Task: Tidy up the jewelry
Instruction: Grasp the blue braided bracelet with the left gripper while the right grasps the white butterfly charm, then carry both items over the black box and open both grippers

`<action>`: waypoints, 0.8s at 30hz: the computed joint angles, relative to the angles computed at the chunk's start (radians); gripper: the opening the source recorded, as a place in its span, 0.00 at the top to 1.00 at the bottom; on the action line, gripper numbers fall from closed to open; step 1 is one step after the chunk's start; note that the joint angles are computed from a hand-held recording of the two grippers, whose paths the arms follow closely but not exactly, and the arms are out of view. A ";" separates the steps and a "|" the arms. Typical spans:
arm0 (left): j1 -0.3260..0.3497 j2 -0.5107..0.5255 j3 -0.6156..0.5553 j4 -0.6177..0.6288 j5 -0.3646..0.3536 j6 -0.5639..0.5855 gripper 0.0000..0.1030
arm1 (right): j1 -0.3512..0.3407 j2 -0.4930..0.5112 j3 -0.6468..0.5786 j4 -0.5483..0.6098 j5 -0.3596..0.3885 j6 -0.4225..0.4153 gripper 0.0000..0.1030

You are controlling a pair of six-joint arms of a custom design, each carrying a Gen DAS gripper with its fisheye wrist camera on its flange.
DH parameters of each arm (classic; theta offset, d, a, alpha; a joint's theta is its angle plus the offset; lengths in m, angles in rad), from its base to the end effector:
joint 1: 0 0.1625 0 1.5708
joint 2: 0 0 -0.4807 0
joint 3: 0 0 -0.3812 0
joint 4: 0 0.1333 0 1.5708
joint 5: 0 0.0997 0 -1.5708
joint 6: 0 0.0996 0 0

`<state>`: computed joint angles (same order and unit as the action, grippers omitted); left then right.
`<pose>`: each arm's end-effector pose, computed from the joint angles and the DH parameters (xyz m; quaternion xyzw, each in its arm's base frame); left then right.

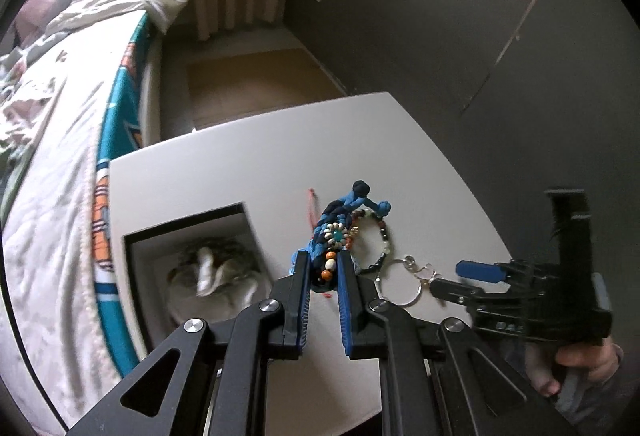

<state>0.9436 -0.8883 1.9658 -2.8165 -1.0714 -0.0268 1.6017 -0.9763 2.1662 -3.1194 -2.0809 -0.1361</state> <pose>-0.2036 -0.5893 0.1303 0.2657 0.9285 -0.1562 0.2070 0.1012 -0.5319 0.1605 0.0346 -0.9526 0.1593 0.2570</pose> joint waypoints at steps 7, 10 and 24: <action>0.007 -0.068 0.048 -0.011 0.040 -0.022 0.87 | 0.047 0.069 -0.041 0.008 -0.154 -0.061 0.73; 0.020 -0.094 0.059 -0.011 0.052 -0.030 0.87 | 0.050 0.063 -0.043 0.009 -0.143 -0.060 0.74; 0.074 -0.092 0.039 -0.001 0.053 -0.062 0.87 | 0.063 -0.015 -0.023 -0.004 -0.030 -0.002 0.88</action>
<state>1.0174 -0.9804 2.0050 -2.8180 -1.0180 -0.0892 1.6645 -0.9909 2.1429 -3.1232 -2.1113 -0.1381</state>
